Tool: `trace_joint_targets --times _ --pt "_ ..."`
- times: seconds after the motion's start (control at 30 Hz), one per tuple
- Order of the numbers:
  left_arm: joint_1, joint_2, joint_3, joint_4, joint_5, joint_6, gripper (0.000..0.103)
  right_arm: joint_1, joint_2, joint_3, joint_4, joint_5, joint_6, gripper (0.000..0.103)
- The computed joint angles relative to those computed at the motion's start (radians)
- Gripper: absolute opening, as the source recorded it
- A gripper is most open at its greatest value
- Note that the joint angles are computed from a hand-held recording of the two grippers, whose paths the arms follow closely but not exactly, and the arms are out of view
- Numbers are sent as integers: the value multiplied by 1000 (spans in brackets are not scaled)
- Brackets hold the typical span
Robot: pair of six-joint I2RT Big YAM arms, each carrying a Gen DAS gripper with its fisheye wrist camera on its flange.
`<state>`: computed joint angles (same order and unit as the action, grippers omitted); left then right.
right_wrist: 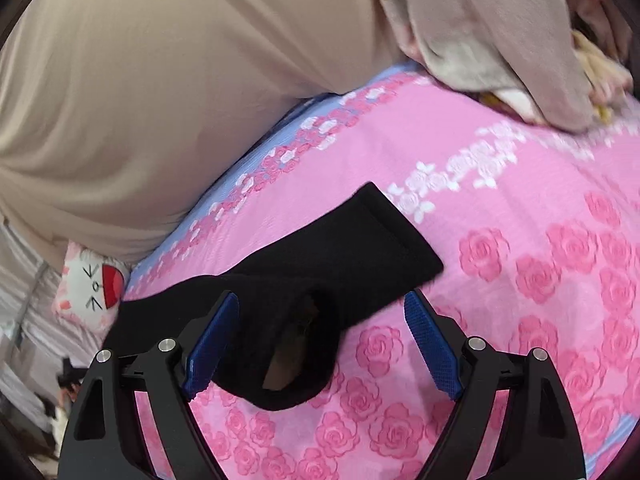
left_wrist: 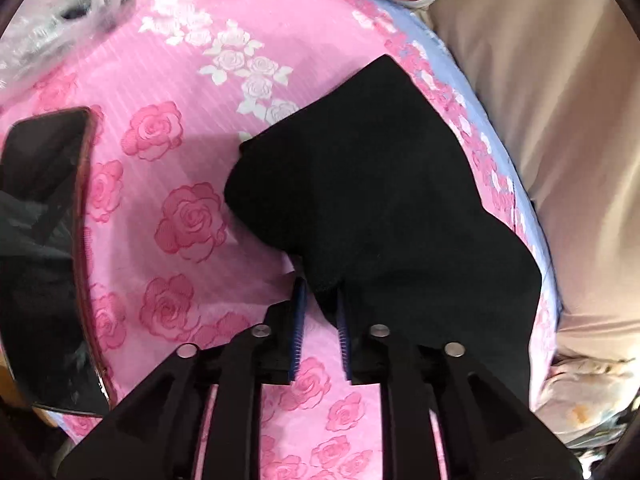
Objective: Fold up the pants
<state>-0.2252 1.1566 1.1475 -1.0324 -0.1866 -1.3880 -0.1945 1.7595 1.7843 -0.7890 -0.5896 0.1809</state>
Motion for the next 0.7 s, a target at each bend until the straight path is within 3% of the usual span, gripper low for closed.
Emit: trace_joint_targets --times 0.07,0.17,0.33,0.37,0.4,0.43,0.47,0.53,0.57,0.6,0.63,0.7 --pt "-21 22 26 -46 -41 0 33 -7 -12 -13 6 -40 31 84" --pt "-15 23 29 -58 -40 -2 35 -3 1 21 -40 -86 29 87" --pt "-17 23 28 -66 -44 -8 35 28 126 205 -284 -91 -7 85" --pt "-17 28 32 -71 -45 -8 35 42 136 219 -289 -72 -36 73" --pt "-15 35 41 -79 -42 -10 36 56 143 241 -305 -50 -94 17" --pt "-10 40 46 -84 -37 -9 36 79 152 277 -328 0 -170 9" --pt "-7 45 52 -90 -33 -8 36 113 134 296 -302 112 -236 9" --pt "-5 55 61 -99 -34 -2 36 143 69 263 -167 174 -318 8" --pt "-6 61 64 -99 -38 1 36 157 19 215 -54 225 -372 11" --pt "-9 63 65 -100 -45 6 36 165 -3 191 8 286 -416 27" --pt "-11 60 63 -100 -50 10 36 171 -19 163 58 356 -467 55" --pt "-17 56 55 -90 -62 16 37 155 -13 114 89 473 -561 79"
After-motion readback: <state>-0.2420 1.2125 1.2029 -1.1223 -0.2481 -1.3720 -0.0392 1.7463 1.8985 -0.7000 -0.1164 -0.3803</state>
